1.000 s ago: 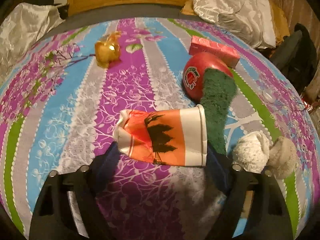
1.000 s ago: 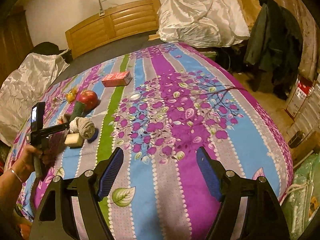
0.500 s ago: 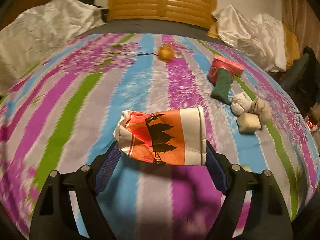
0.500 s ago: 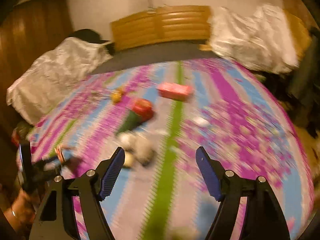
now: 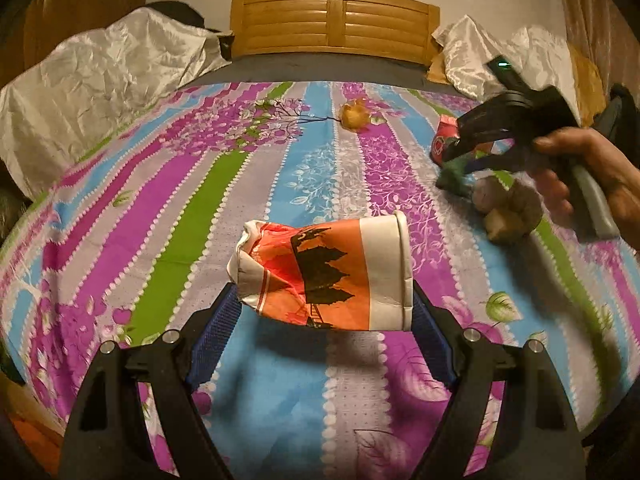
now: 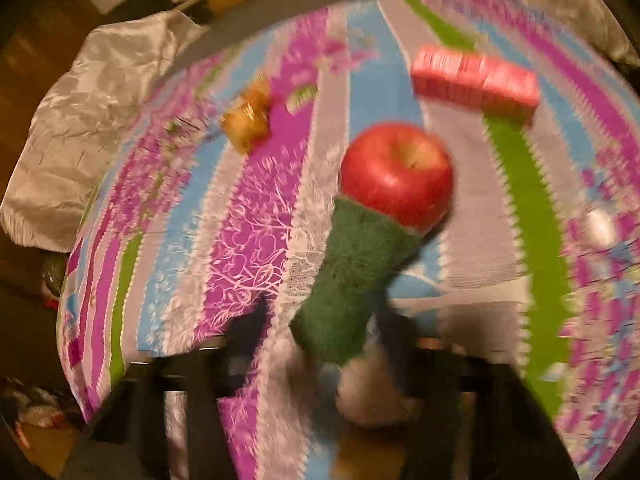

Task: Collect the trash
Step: 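Grasp the orange-and-white paper cup with the left tool while the right tool grasps the green scrubbing pad, then carry the paper cup and green scrubbing pad over the green bin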

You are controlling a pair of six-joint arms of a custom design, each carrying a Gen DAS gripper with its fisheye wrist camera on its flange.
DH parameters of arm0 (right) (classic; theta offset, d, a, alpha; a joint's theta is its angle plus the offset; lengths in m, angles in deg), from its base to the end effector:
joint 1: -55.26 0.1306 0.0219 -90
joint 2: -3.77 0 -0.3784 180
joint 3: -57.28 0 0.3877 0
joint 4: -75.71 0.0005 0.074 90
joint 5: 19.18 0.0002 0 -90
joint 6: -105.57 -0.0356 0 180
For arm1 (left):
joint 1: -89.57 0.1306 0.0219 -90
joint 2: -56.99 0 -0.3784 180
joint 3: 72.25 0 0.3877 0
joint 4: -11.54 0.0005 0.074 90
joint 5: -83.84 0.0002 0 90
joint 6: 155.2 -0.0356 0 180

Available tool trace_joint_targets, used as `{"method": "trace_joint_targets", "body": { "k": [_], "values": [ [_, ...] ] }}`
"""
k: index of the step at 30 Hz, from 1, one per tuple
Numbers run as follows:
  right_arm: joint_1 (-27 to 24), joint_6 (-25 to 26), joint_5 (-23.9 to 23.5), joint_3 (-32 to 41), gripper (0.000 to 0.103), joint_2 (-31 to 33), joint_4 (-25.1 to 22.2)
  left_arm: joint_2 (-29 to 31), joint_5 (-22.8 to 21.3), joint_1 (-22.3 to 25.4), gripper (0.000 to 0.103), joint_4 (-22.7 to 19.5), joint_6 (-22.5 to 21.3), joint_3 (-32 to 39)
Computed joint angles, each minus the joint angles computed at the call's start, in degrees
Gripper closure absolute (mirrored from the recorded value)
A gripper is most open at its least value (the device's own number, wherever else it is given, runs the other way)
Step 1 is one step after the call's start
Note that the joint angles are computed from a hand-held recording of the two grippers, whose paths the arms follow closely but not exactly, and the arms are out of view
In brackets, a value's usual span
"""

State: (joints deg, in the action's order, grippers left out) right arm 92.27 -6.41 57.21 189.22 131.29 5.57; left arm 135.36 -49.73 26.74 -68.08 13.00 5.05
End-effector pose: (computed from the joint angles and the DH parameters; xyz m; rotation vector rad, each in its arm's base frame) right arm 0.5410 0.4177 0.3615 -0.4420 2.7952 0.5935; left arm 0.1808 -0.2997 0.3955 -0.3934 2.3386 0.1340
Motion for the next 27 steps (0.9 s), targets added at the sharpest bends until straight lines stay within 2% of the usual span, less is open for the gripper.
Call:
{"method": "trace_joint_targets", "body": {
  "k": [2, 4, 7, 8, 11, 15, 19, 23, 27],
  "values": [
    [0.4, 2.7, 0.9, -0.5, 0.093, -0.4, 0.9, 0.0, 0.0, 0.4, 0.025, -0.1, -0.8, 0.1],
    [-0.4, 3.3, -4.3, -4.5, 0.094, -4.1, 5.3, 0.0, -0.4, 0.5, 0.025, -0.5, -0.8, 0.5],
    [-3.2, -0.2, -14.4, -15.3, 0.094, -15.2, 16.1, -0.4, -1.2, 0.7, 0.025, -1.2, -0.6, 1.2],
    [-4.4, -0.6, -15.6, -19.5, 0.094, -20.0, 19.6, -0.5, -2.1, 0.7, 0.025, -1.6, -0.4, 1.5],
    [-7.7, 0.1, -14.1, -28.3, 0.094, -31.5, 23.1, -0.1, -3.9, 0.2, 0.025, -2.6, 0.4, 2.7],
    [-13.5, 0.6, -11.6, -38.7, 0.094, -44.8, 20.2, 1.6, -5.6, -1.6, 0.025, -2.9, 1.0, 5.5],
    [-19.7, 2.7, -9.2, -48.2, 0.094, -56.4, 12.8, 5.2, -6.5, -4.3, 0.025, -2.7, -0.8, 9.9],
    [-25.2, 5.0, -10.9, -55.3, 0.094, -64.5, 7.2, 8.7, -6.7, -6.5, 0.025, -0.8, -4.1, 14.2],
    [-25.9, 7.1, -10.6, -60.6, 0.094, -70.3, 5.4, 12.1, -5.4, -7.7, 0.025, 3.4, -8.4, 18.4]
  ]
}}
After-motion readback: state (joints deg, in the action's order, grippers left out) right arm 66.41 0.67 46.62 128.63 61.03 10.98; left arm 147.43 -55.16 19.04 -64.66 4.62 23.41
